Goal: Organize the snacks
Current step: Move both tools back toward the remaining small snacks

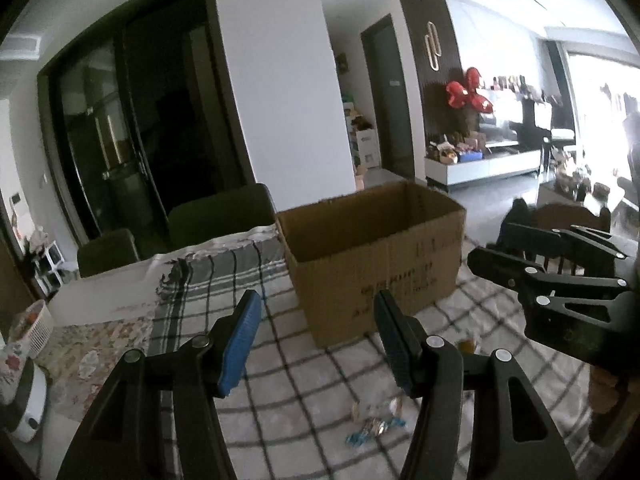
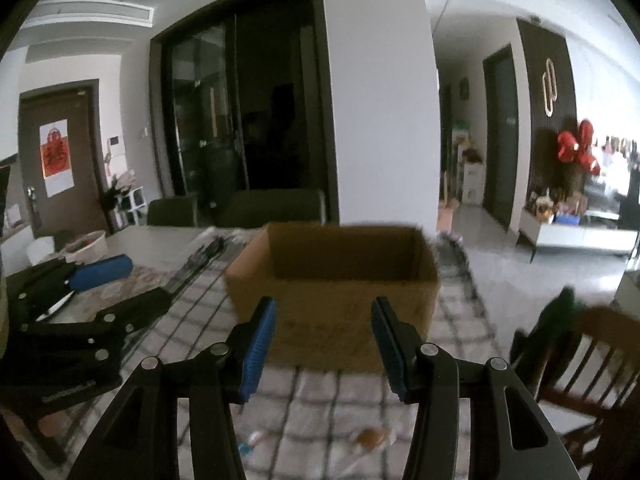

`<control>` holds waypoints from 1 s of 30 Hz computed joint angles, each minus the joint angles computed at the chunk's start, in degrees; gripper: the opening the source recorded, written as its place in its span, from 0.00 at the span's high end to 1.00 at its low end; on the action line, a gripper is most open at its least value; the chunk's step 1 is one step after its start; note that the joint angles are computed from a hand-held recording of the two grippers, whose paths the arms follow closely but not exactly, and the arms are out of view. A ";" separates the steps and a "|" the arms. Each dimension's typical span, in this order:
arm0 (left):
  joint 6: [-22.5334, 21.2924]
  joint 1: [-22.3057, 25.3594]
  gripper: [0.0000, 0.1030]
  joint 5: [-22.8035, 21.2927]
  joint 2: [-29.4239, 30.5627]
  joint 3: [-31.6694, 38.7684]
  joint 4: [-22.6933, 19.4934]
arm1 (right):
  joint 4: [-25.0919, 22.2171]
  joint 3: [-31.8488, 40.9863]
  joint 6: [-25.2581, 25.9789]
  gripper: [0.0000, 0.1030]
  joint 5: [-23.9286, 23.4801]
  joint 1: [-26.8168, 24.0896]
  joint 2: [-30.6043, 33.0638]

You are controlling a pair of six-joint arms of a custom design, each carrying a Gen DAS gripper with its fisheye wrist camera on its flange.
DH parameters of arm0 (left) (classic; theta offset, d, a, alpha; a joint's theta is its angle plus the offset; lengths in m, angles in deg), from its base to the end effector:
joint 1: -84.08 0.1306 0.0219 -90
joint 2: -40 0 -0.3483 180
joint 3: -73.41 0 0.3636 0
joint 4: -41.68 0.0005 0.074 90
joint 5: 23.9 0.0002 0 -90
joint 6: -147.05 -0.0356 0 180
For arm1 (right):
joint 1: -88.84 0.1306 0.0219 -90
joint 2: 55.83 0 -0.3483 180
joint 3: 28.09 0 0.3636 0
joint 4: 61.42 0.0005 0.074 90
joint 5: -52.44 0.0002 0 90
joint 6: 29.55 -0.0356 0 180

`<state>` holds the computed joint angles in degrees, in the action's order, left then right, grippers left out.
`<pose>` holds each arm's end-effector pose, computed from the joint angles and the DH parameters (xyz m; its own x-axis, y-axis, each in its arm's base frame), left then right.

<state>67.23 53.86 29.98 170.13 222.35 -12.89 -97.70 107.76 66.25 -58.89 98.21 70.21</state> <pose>0.5926 -0.3215 0.4539 -0.4958 0.1236 -0.8596 -0.0959 0.9760 0.1956 0.6698 0.1231 0.4262 -0.3897 -0.1597 -0.9070 -0.5149 0.8543 0.0708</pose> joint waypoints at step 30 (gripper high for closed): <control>-18.74 1.92 0.62 19.32 -9.22 -28.06 10.76 | 4.14 -32.37 -6.62 0.58 6.19 5.65 -12.99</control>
<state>48.49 55.78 49.30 160.91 194.29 -2.13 -93.56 75.39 59.64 -52.70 103.85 57.22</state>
